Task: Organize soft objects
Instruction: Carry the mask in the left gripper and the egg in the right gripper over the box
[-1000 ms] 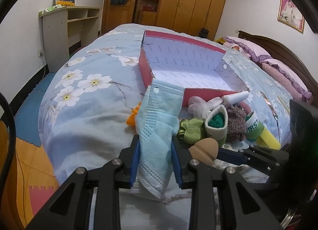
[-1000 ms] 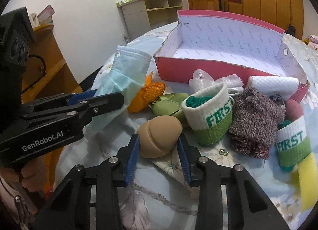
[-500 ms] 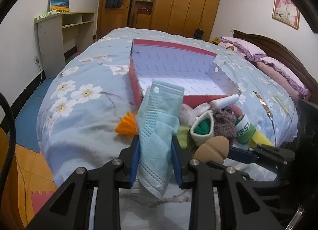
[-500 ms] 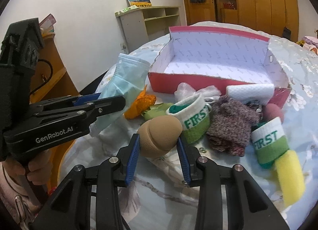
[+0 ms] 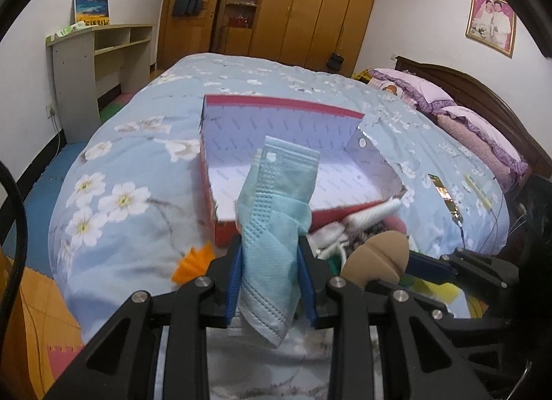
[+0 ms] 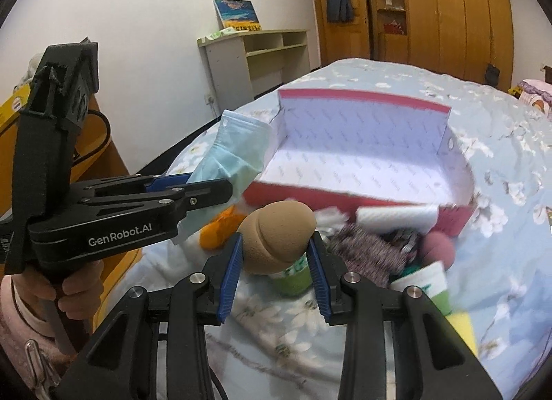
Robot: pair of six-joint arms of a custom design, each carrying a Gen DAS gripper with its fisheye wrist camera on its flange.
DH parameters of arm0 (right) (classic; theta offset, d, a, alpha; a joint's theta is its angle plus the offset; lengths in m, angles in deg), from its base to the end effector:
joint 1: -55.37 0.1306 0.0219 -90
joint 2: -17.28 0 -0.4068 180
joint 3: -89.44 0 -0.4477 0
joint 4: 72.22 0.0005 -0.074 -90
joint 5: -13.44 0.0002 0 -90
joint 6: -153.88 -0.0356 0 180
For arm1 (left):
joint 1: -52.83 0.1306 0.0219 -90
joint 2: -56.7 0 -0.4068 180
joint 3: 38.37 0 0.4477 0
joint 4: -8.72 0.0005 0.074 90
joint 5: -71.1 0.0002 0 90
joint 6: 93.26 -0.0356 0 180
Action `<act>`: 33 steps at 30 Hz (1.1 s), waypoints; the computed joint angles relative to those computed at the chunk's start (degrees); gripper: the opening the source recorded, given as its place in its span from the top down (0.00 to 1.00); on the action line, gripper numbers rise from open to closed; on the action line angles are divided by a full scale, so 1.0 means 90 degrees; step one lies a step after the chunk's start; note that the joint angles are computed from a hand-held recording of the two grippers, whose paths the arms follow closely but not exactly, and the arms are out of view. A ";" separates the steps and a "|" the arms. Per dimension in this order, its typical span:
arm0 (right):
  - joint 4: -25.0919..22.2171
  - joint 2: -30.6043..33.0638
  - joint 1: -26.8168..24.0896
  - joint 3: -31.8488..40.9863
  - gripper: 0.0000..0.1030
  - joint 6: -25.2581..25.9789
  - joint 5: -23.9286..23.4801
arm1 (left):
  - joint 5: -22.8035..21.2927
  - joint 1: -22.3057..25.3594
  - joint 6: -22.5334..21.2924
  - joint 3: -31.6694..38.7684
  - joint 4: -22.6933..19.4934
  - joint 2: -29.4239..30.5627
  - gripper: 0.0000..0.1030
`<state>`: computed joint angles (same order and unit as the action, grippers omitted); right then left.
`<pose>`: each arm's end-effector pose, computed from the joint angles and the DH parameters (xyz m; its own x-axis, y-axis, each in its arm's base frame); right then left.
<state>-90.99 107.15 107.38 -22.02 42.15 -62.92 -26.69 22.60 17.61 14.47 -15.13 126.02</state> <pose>0.3277 0.4051 0.3045 -0.6108 -0.1975 -0.7668 -0.4615 0.8757 0.1421 0.3398 -0.1930 0.3133 -0.6684 -0.0190 -0.7436 0.1835 0.9646 -0.1896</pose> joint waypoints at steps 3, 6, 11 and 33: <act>-0.0068 -0.0012 -0.0112 0.0088 0.63 0.0038 0.0014 | 0.0048 0.0021 -0.0055 0.0183 -0.0001 0.0137 0.70; -0.0122 -0.0017 -0.0232 0.0170 0.63 0.0075 0.0028 | 0.0099 0.0040 -0.0108 0.0342 0.0010 0.0283 0.70; -0.0200 0.0031 -0.0453 0.0329 0.63 0.0176 0.0092 | 0.0185 0.0113 -0.0197 0.0644 0.0017 0.0575 0.70; -0.0609 0.0679 -0.1380 0.1178 0.63 0.0400 0.0095 | 0.0394 0.0440 -0.0501 0.1757 -0.0091 0.1813 0.70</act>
<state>-96.47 113.26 94.95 -11.42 45.75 -62.07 -23.14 26.56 13.10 30.29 -15.94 142.34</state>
